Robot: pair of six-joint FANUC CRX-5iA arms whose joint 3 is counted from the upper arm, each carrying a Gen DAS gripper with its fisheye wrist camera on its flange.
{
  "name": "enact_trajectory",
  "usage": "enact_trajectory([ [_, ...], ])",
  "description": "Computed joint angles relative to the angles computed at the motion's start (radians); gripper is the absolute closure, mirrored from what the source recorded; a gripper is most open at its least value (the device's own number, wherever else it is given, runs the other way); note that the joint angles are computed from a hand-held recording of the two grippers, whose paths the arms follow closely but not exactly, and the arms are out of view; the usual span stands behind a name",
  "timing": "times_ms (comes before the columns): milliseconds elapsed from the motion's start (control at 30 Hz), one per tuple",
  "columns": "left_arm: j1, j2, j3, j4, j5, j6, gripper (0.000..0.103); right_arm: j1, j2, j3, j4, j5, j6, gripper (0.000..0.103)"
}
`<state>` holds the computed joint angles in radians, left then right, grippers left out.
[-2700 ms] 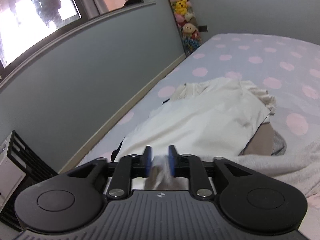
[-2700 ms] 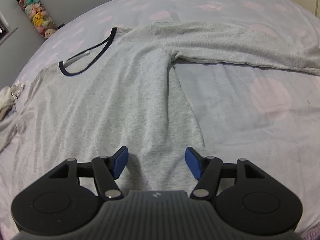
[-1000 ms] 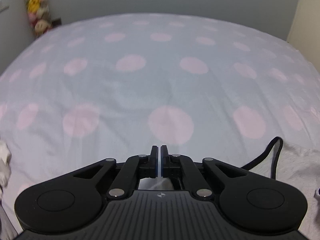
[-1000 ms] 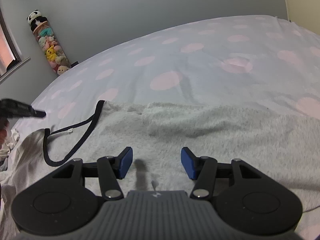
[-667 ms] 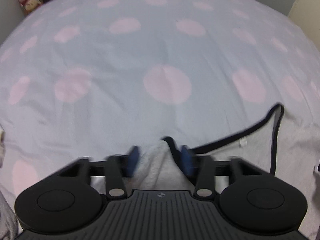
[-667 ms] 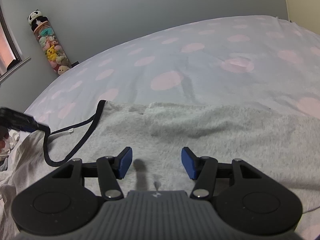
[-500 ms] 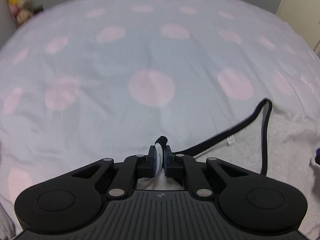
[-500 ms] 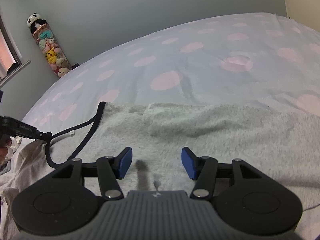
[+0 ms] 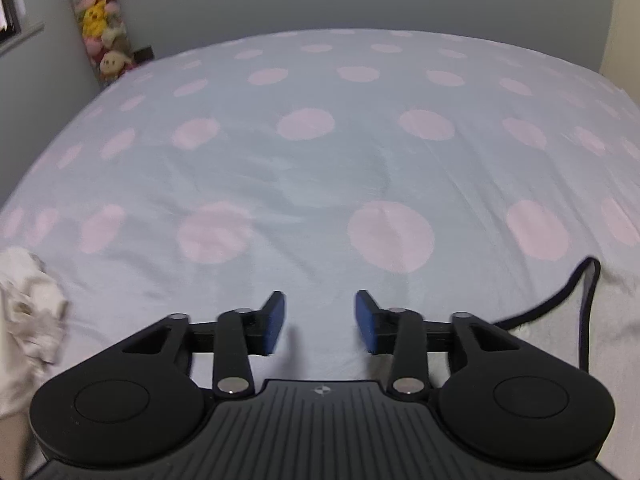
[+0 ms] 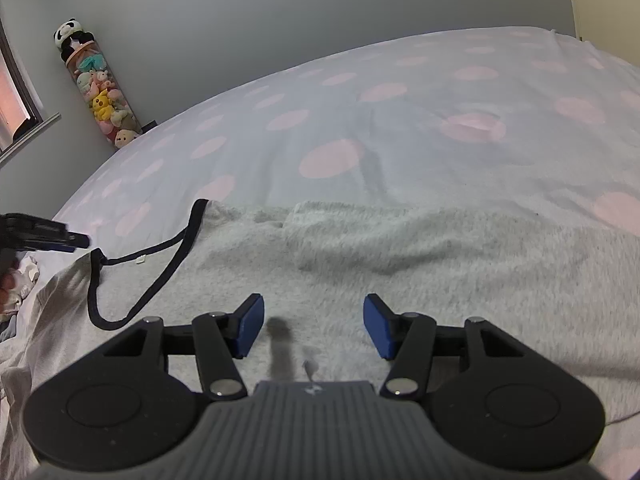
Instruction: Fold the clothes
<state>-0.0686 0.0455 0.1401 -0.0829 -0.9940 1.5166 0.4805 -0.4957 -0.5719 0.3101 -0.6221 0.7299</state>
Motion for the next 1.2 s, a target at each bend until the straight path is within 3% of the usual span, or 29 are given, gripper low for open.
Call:
enact_trajectory([
  [67,0.039,-0.05,-0.043,0.035,0.005,-0.032,0.062,0.005,0.001,-0.002,0.012,0.0,-0.01,0.043],
  [167,0.118,-0.138,-0.157,0.179,0.03,-0.141,0.073,0.01,0.0,-0.005,0.022,-0.001,-0.013,0.042],
  [333,0.144,-0.179,-0.266,0.293,0.054,-0.229,0.086,0.024,-0.003,-0.014,0.052,-0.01,-0.03,0.042],
  [433,0.106,-0.136,-0.243,0.206,0.031,-0.135,0.088,0.028,-0.006,-0.017,0.057,-0.013,-0.025,0.041],
  [533,0.09,-0.111,-0.244,0.156,0.098,-0.047,0.088,0.02,-0.004,-0.012,0.041,-0.011,-0.007,0.041],
  [600,0.085,-0.076,-0.205,0.124,0.097,0.015,0.089,0.016,-0.002,-0.013,0.039,-0.007,-0.003,0.041],
  [800,0.047,-0.025,-0.098,0.021,0.054,0.101,0.089,0.018,0.002,-0.021,0.056,0.003,0.003,0.04],
  [900,0.07,-0.072,-0.127,0.039,0.064,0.047,0.089,0.01,-0.002,-0.016,0.034,0.004,0.018,0.04],
  [1067,0.159,-0.17,-0.183,0.062,0.014,-0.005,0.088,0.008,-0.003,-0.009,0.022,-0.004,0.008,0.04],
  [1167,0.208,-0.217,-0.214,0.044,-0.024,-0.039,0.075,0.015,-0.004,-0.009,0.035,-0.011,-0.001,0.04],
  [1200,0.225,-0.232,-0.224,0.039,-0.036,-0.051,0.064,0.017,-0.005,-0.01,0.039,-0.012,-0.004,0.04],
])
